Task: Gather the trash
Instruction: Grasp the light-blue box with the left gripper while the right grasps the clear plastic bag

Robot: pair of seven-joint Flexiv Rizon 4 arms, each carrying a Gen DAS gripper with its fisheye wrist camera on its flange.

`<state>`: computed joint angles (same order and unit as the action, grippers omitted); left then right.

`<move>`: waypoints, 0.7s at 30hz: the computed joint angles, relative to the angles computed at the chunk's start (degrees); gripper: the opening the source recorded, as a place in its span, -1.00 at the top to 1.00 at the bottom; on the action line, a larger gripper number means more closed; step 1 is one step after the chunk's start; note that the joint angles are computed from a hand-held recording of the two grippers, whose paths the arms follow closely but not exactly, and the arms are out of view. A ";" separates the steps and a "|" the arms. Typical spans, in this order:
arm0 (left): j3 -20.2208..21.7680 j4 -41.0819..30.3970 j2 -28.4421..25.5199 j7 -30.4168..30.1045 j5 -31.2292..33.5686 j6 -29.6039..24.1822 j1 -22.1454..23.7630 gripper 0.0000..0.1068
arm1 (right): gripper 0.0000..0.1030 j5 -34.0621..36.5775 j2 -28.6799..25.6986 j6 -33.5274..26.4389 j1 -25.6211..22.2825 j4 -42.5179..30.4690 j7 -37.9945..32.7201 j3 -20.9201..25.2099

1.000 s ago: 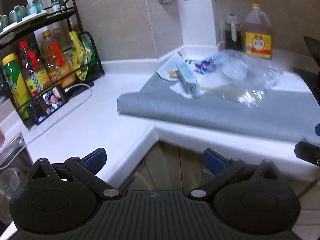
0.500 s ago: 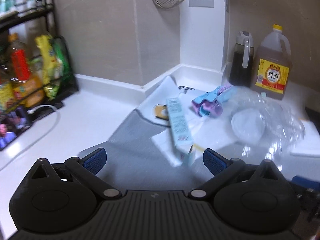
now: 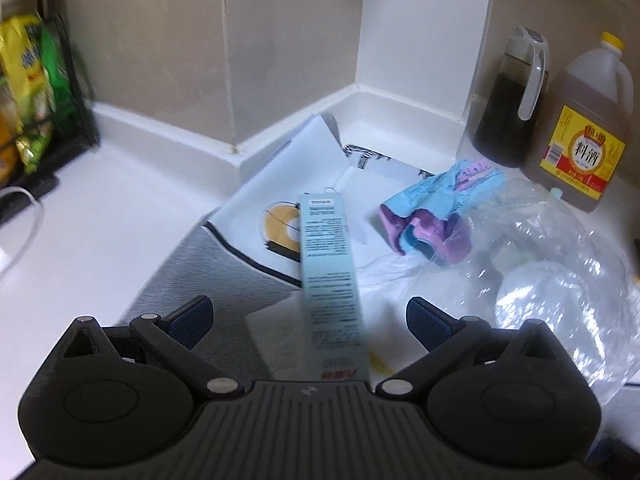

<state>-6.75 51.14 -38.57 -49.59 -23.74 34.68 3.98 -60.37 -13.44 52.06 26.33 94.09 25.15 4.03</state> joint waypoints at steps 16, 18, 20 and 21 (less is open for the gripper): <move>-1.62 7.66 7.30 3.58 -6.61 -1.95 5.91 0.42 | 0.89 -10.14 3.69 -1.96 0.80 1.49 2.22 1.97; -1.52 12.15 10.42 7.10 -9.35 -0.40 6.74 0.42 | 0.90 -10.85 4.07 -2.42 1.03 1.50 2.36 2.54; -1.05 15.78 13.06 10.32 -11.81 0.26 7.41 0.42 | 0.91 -11.32 4.19 -3.74 1.66 1.10 1.47 3.15; -0.71 17.67 14.39 11.94 -13.03 0.73 7.65 0.42 | 0.92 -11.73 4.24 -4.42 1.98 0.93 1.08 3.35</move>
